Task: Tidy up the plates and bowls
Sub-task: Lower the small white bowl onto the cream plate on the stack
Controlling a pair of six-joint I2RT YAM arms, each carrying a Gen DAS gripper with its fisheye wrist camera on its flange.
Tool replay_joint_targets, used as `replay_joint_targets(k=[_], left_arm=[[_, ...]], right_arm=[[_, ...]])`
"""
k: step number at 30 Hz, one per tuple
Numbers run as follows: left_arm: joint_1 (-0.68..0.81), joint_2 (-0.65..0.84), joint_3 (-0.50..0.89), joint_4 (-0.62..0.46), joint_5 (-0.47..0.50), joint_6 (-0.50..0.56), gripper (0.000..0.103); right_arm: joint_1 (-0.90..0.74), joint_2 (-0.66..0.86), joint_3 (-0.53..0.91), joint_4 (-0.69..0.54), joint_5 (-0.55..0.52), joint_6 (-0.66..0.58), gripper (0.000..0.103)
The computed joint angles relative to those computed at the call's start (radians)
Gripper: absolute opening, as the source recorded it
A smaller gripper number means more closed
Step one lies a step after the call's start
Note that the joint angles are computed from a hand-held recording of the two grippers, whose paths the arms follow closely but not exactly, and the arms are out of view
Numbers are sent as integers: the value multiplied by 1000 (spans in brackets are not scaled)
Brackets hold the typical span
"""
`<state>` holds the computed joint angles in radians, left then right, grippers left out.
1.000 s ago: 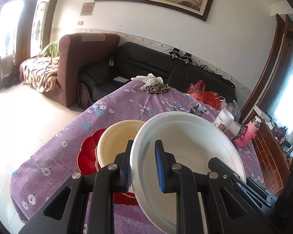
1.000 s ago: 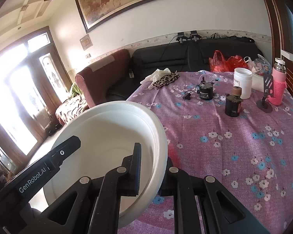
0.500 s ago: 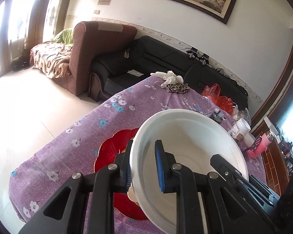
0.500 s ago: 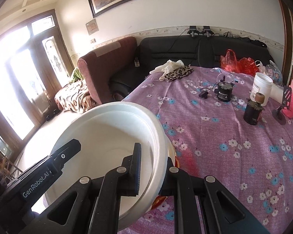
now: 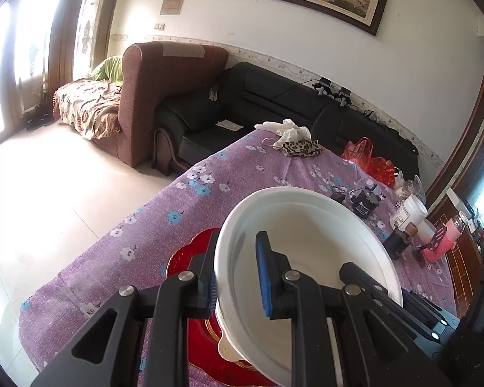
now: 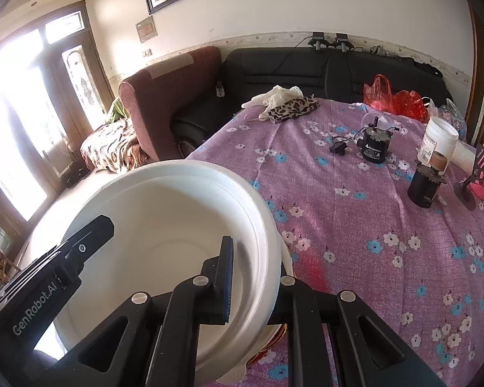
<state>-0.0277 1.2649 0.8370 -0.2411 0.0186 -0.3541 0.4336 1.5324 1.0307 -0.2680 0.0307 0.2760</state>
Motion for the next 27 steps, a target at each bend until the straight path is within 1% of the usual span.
replay_joint_targets(k=[6, 11, 27], left_arm=[[21, 28, 4, 16, 22, 10, 18], [17, 38, 7, 28, 23, 14, 18], [19, 48, 26, 22, 37, 6, 19]], right_arm=[[4, 45, 21, 3, 3, 0, 14], [1, 68, 37, 4, 3, -2, 15], [-2, 70, 40, 6, 0, -4, 15]])
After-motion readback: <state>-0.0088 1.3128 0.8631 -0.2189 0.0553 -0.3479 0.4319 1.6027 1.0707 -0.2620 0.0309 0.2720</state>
